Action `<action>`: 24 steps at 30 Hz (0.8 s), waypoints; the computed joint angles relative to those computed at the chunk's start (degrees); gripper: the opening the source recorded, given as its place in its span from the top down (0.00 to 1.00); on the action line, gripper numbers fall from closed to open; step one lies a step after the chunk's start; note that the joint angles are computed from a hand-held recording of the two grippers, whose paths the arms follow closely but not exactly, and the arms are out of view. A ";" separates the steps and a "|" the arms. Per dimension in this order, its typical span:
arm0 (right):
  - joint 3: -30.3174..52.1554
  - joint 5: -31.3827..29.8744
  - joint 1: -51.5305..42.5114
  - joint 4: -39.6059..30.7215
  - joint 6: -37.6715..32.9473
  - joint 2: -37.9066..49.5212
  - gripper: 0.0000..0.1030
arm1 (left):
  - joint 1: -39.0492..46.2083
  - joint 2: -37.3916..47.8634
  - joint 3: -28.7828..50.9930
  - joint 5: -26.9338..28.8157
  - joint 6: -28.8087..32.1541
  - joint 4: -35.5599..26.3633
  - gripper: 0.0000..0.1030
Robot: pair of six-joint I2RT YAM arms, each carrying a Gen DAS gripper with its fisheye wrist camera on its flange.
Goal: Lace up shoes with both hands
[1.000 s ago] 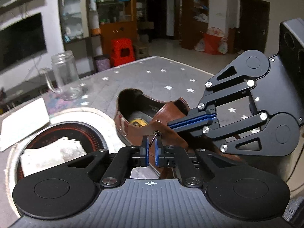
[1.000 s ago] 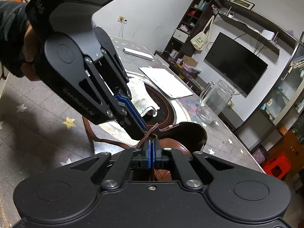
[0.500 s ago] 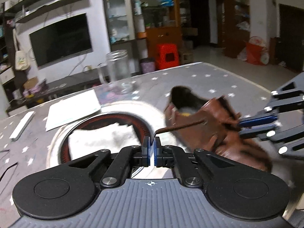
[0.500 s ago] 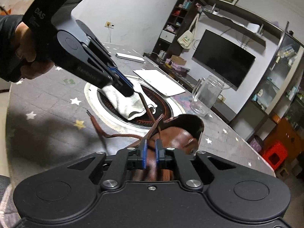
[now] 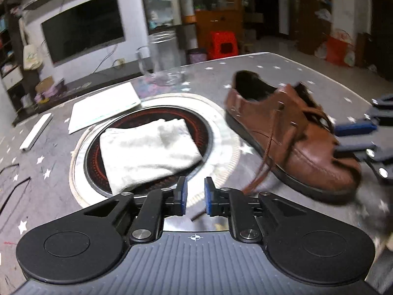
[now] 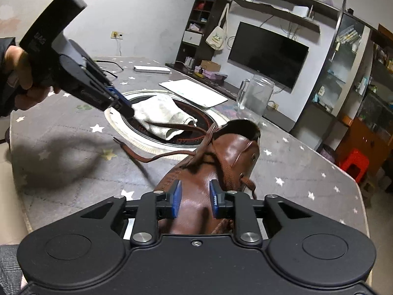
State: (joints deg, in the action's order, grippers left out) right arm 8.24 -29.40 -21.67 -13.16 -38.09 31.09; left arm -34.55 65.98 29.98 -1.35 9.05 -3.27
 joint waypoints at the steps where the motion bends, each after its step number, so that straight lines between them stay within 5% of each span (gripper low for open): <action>1: -0.21 0.06 -0.09 0.16 0.38 0.07 0.75 | -1.02 -1.06 -0.35 0.06 0.68 -0.33 0.82; 7: -0.89 0.85 0.45 -0.37 1.85 -0.83 0.72 | -8.48 -4.67 -1.14 1.50 4.12 1.06 0.74; 12: -1.04 0.77 0.62 -1.93 2.47 -2.28 0.67 | -11.44 1.21 1.96 4.69 6.31 4.14 0.68; 24: -0.78 -2.04 -1.98 -6.20 1.14 -4.64 0.59 | -4.61 16.98 12.66 17.67 12.91 1.47 0.67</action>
